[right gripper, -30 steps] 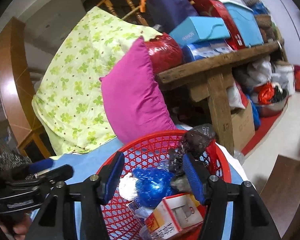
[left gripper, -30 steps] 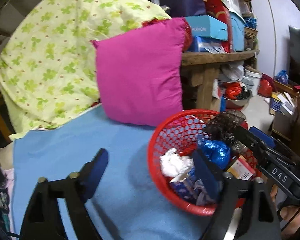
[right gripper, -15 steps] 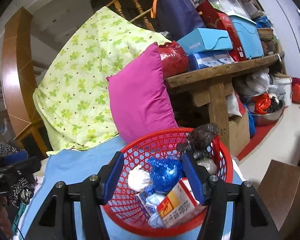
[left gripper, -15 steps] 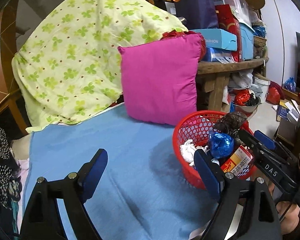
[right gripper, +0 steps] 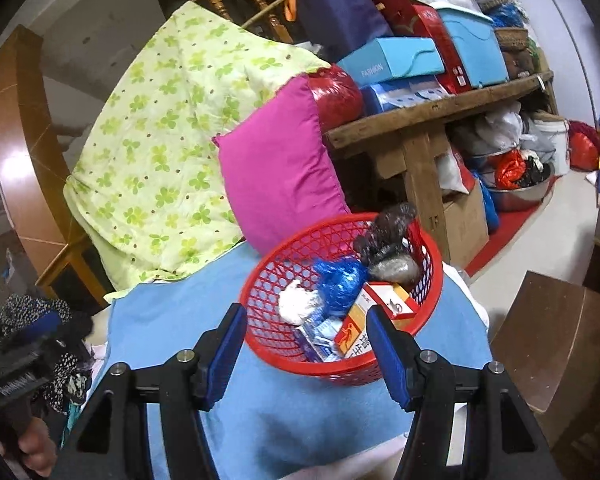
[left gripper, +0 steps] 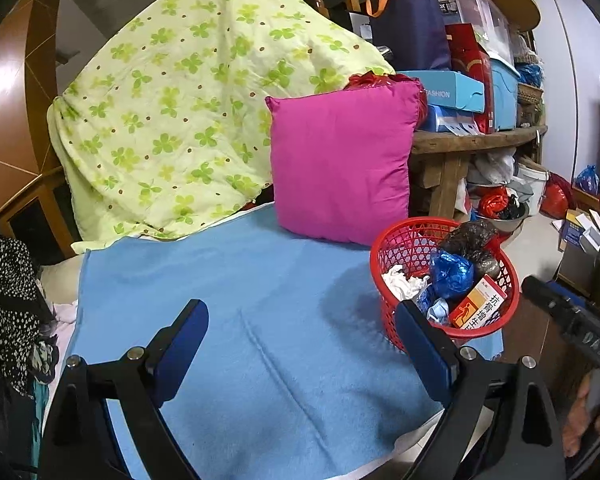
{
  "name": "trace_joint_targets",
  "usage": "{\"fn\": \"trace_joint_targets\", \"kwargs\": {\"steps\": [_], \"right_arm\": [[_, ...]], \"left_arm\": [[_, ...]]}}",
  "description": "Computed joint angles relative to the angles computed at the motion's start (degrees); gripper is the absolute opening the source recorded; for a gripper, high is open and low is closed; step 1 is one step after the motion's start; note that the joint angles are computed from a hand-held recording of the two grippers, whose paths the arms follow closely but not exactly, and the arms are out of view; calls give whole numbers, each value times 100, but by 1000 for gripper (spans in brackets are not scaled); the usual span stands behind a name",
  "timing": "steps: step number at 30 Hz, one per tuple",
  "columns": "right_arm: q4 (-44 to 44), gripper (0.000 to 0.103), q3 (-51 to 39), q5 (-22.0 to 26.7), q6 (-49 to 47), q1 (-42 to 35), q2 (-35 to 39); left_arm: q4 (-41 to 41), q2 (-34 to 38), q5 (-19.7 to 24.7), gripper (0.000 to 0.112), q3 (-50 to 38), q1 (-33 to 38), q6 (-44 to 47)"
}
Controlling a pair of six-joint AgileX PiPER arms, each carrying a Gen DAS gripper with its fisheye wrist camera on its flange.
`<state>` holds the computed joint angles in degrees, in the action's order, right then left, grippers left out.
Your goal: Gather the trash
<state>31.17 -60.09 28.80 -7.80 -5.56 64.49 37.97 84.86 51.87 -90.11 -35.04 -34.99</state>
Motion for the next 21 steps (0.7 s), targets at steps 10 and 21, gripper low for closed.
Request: {"fn": "trace_joint_targets", "kwargs": {"steps": [10,21], "right_arm": [[-2252,68,-777,1097,1909,1105,-528],[-4114,69,-1475,2333,3511,2463,-898]], "left_arm": [[321,-558,347,94,416,-325,-368],[755,-973,855,94,511,-835,-616]]}}
